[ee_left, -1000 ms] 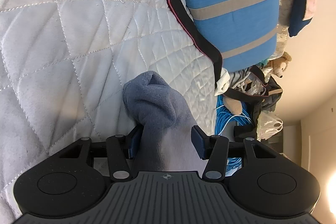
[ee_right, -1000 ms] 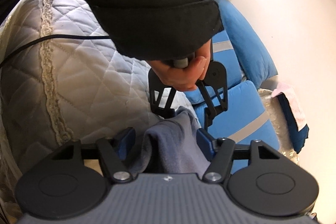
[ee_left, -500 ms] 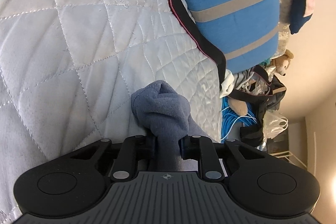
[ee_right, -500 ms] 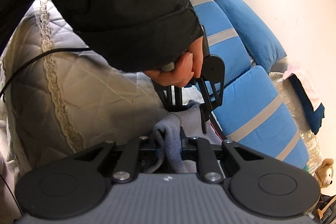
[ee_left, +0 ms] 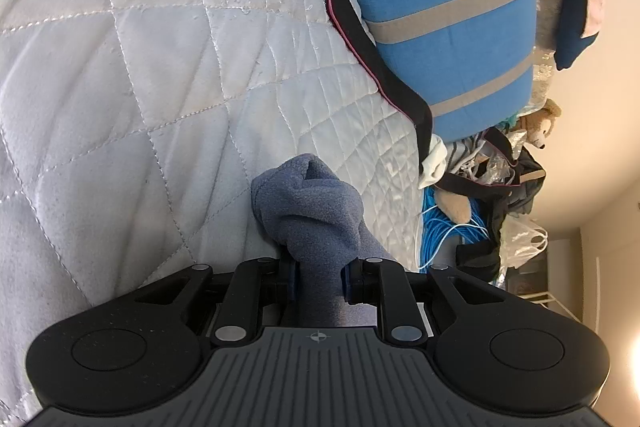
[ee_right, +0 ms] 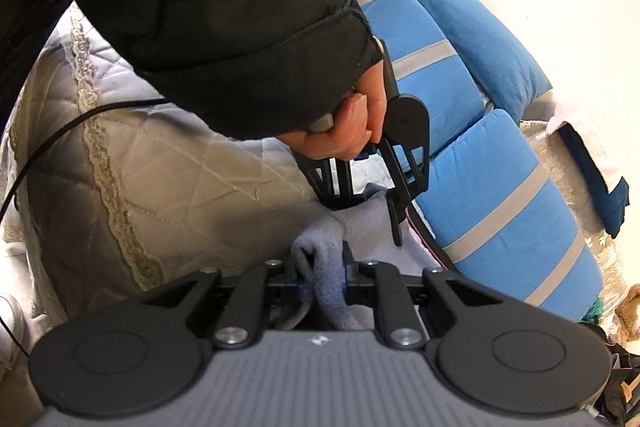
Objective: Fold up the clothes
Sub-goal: 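Hold the bundle edge with the left gripper while the right gripper releases and lifts away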
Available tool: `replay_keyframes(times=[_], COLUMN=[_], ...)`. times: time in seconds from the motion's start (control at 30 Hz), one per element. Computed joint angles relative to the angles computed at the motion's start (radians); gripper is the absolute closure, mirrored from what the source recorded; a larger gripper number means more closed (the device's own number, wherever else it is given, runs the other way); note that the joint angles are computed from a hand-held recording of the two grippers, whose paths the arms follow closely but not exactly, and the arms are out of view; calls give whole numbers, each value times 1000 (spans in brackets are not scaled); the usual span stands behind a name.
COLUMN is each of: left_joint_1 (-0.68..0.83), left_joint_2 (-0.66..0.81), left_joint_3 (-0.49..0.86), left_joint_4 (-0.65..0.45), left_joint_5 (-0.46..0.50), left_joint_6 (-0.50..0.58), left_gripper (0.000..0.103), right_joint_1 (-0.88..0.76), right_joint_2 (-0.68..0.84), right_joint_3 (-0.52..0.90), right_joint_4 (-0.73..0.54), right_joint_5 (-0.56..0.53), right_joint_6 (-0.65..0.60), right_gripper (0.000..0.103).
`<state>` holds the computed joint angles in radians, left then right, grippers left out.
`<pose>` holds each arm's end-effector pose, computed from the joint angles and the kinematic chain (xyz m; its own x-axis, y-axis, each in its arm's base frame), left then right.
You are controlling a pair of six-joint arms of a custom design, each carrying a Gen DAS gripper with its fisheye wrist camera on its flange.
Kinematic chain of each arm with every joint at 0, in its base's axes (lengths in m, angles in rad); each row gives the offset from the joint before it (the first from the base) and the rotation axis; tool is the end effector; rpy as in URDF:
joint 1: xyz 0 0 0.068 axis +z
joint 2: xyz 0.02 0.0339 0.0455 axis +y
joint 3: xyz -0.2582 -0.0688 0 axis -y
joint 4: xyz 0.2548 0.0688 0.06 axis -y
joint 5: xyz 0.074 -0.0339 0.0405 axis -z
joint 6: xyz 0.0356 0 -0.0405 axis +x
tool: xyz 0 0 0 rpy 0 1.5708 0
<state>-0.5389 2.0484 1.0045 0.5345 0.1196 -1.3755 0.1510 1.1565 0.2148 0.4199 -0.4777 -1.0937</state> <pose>0.3533 -0.2162 0.0994 -0.6688 -0.7349 -0.1123 -0.2944 0.4005 -0.8677 0.2013 0.0472 0.1265 0.2424 -0.7611 -0.6017 -0.6800 0.3090 -0.6649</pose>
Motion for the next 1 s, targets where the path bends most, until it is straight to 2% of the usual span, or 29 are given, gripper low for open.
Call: replay_keyframes(times=[0.63, 0.93, 1.0], left_joint_1=[6, 19, 24], left_joint_2=[1, 2, -3], left_joint_3=[19, 22, 21], left_joint_4=[-29, -34, -37], left_joint_5=[5, 43, 60], left_joint_6=[38, 51, 50], left_gripper=[86, 84, 80], right_joint_1=[-88, -171, -184], right_joint_2=[-168, -307, -346], right_joint_3=[21, 22, 18], right_joint_4=[-269, -466, -502], right_joint_5=[-77, -147, -149], right_joint_6=[4, -64, -81], right_gripper=[98, 101, 100])
